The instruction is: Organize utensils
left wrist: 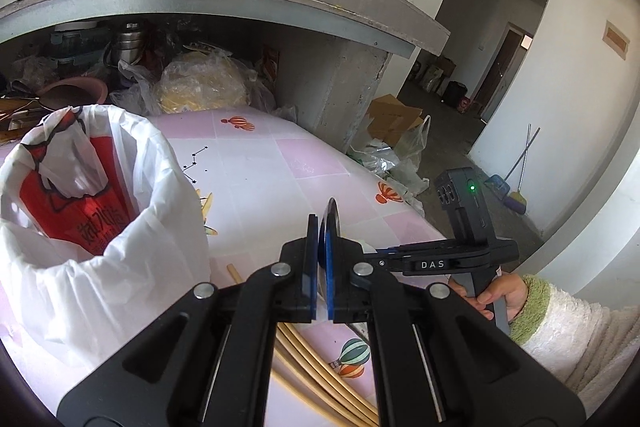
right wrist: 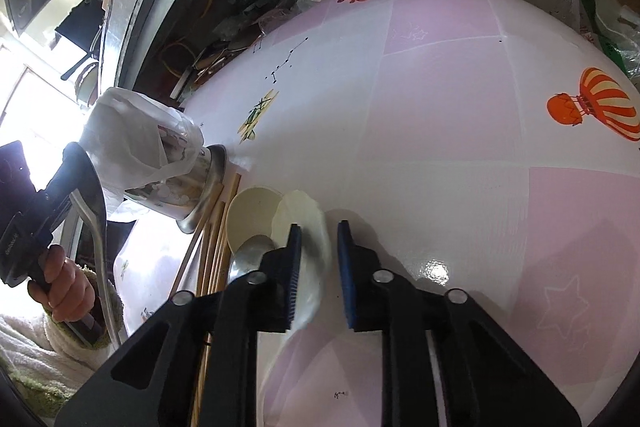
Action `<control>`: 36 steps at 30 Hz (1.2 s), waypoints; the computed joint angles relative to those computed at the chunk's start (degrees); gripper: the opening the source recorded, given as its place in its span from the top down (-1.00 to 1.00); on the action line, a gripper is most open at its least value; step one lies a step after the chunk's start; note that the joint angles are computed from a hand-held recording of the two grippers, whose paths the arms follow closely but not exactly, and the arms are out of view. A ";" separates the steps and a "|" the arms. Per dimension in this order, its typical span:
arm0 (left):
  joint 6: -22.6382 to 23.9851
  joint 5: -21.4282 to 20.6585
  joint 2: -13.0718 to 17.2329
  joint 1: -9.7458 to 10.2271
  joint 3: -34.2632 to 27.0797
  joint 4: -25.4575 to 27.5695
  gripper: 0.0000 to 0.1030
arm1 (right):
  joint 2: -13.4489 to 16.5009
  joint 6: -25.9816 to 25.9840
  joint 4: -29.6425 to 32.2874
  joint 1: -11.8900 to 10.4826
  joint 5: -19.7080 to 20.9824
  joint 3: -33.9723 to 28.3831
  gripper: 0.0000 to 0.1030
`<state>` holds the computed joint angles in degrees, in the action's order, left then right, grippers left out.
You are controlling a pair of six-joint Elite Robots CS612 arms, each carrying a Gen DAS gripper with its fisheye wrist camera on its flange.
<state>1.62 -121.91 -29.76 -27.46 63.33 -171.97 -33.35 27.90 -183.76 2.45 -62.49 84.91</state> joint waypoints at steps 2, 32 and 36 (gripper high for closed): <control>-0.24 0.20 -0.22 0.08 0.23 0.04 0.95 | -0.36 0.10 -1.63 0.19 -0.60 0.47 0.89; -8.68 13.96 -5.59 4.07 1.11 -23.85 0.95 | -10.32 -3.21 -21.00 6.40 -21.41 6.80 0.91; -4.98 21.47 -3.88 3.40 -2.02 -22.61 0.95 | -9.83 -2.22 -19.93 6.26 -20.46 6.45 0.91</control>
